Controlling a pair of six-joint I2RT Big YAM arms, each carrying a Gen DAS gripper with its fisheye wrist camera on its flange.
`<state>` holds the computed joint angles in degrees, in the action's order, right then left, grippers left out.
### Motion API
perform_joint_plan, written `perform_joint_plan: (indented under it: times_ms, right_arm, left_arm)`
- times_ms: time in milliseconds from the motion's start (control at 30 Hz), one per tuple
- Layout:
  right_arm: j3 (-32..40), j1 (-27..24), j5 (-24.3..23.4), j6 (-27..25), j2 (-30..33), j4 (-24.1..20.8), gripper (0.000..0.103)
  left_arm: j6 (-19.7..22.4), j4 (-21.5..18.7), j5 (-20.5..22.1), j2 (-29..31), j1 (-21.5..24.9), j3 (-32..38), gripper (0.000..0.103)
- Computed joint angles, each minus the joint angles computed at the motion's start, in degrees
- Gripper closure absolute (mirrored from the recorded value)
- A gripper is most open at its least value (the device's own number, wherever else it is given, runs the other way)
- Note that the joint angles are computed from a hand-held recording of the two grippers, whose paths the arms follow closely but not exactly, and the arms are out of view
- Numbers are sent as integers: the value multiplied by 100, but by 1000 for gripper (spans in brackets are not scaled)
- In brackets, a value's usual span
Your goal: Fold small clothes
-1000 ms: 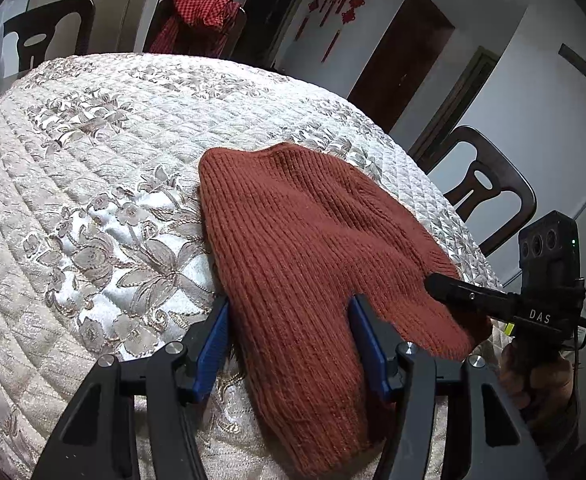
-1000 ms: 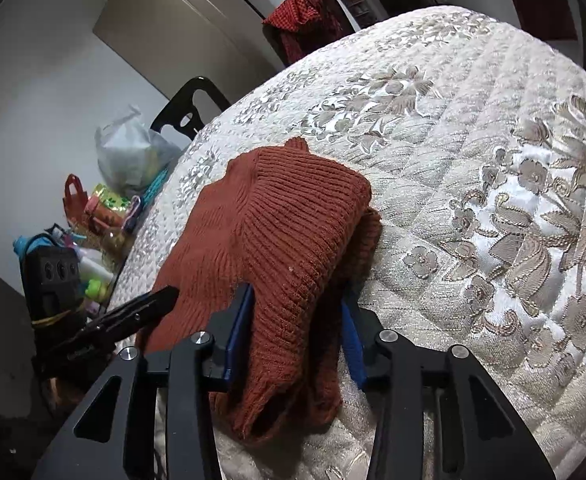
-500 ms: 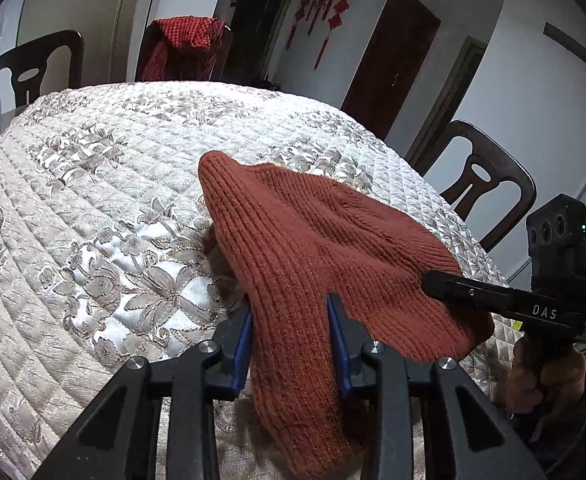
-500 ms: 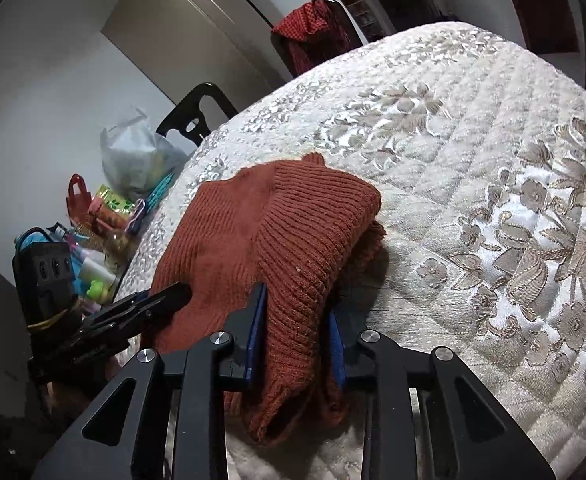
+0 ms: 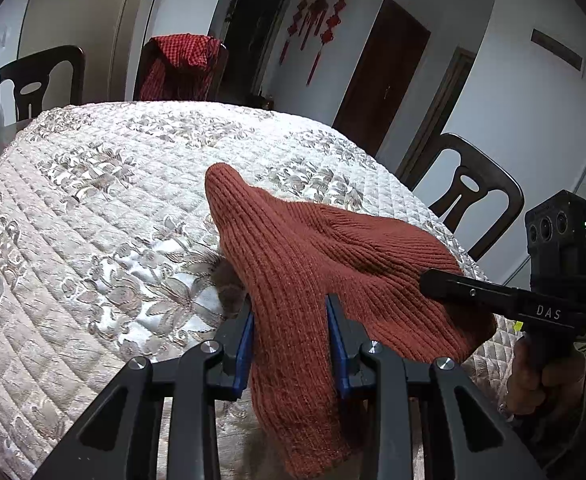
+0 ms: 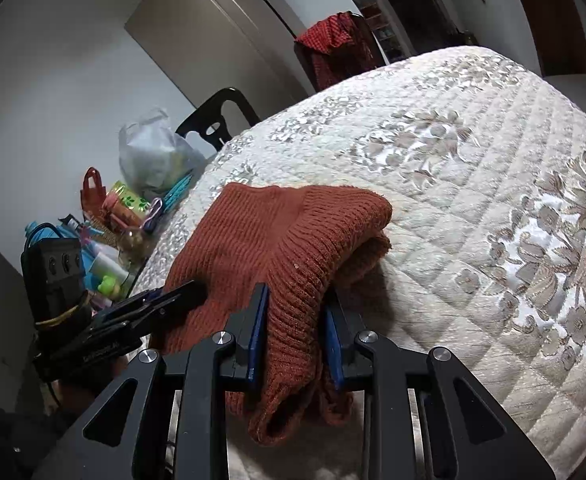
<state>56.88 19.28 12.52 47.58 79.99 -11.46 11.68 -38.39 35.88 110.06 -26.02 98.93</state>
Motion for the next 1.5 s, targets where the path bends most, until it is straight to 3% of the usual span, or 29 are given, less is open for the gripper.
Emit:
perform_joint_plan:
  times_ms: [433,867,1033,1167,1333,1500]
  right_arm:
    - [823,-49,-309,-500,675,55,77]
    - [2218,-178,-760,-1063,1782,39,77]
    - [2710,-195,-879,-1176,2145,-82,77]
    - [2974,-251,-1065,-1062,2458,-234,76]
    - [3320,-327,-1356,-831,2851,-909,74]
    - [3039,-334,-1337,-775,2646,-849,70]
  left_arm:
    - [41,213,-169,82,308,221,68]
    - [-130,167,-193,713,801,1343,68]
    - [-145,23,-154,1010,932,1768,68]
    - [-170,-389,-235,1400,994,2244,68]
    - [-284,-1020,-395,1837,1074,2678,67]
    - [-430,-830,-347,1637,1163,2333,64]
